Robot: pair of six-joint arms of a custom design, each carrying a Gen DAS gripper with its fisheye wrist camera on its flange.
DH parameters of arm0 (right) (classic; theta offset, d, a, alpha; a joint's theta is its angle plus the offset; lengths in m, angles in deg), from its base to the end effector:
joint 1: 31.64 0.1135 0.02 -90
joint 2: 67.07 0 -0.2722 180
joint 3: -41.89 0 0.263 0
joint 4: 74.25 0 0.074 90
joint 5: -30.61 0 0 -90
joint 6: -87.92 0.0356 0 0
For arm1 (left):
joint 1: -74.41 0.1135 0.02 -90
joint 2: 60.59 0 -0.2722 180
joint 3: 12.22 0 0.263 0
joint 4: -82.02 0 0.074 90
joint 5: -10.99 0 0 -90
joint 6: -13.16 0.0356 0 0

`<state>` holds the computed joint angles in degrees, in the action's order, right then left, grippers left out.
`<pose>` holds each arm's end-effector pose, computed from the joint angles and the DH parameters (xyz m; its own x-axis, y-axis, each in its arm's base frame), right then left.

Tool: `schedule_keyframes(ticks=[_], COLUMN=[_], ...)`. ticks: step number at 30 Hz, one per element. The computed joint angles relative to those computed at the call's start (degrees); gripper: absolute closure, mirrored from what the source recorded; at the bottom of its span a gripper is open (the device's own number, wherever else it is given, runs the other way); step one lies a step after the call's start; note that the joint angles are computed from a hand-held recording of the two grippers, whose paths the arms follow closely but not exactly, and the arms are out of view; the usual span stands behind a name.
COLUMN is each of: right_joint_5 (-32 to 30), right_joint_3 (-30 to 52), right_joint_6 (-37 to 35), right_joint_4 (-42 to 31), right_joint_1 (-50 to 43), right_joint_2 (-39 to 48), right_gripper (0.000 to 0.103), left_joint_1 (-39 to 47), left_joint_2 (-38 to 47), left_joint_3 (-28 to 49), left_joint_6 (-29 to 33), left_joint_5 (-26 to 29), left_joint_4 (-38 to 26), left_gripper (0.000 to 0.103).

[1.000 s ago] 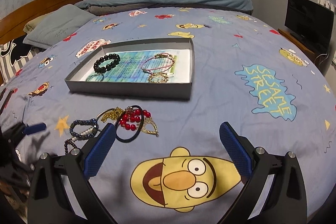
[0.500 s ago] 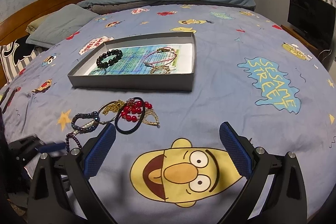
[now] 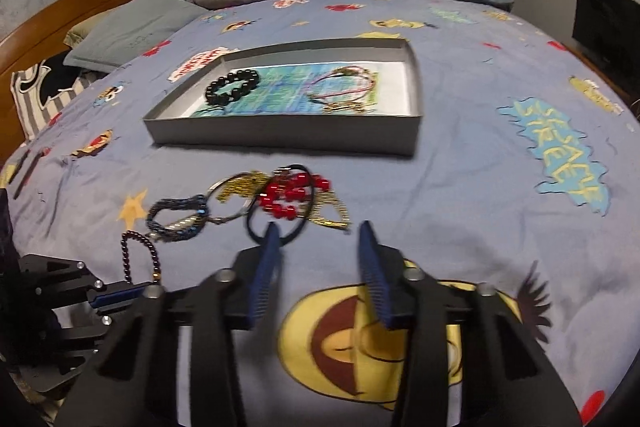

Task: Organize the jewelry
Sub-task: 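Grasp the dark red bead bracelet with the left tool while the right tool grasps the red bead bracelet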

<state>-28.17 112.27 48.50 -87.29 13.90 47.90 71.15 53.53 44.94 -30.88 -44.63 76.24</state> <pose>0.2780 0.2570 0.0874 -0.6970 0.2329 -0.6782 0.1928 0.9718 0.1356 0.3203 -0.0384 0.0496 -0.3976 0.6169 -0.6792 0.8501 0.5262 -0.0197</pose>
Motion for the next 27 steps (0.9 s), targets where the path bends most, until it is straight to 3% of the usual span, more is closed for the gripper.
schedule_keyframes(ticks=[4,19,21,22,23,27], right_joint_5=[-1.02,-2.01,-1.80,-1.93,-2.37,-1.34], right_joint_3=[1.69,14.75,16.21,16.50,16.31,13.37], right_joint_6=[-0.56,-4.67,-5.24,-5.28,-5.42,-5.88], right_joint_4=[0.28,-8.78,-10.46,-10.71,-10.42,-8.00], right_joint_1=[-0.22,-0.02,-0.09,-0.16,-0.25,0.47], right_joint_2=[0.87,9.44,10.42,10.67,10.56,7.64], right_gripper=[0.080,0.081,0.086,0.096,0.099,0.099], left_joint_1=[1.71,4.72,4.67,4.66,4.70,5.27], left_joint_2=[-0.10,0.76,1.05,1.18,1.18,-0.04], left_joint_3=[0.52,3.63,3.91,4.08,4.16,4.35], left_joint_6=[0.54,1.47,1.45,1.48,1.55,2.98], left_joint_5=[1.06,3.77,3.73,3.73,3.83,5.29], left_joint_4=[-0.67,-5.59,-5.95,-6.20,-6.41,-8.29], left_gripper=[0.096,0.096,0.096,0.096,0.096,0.096])
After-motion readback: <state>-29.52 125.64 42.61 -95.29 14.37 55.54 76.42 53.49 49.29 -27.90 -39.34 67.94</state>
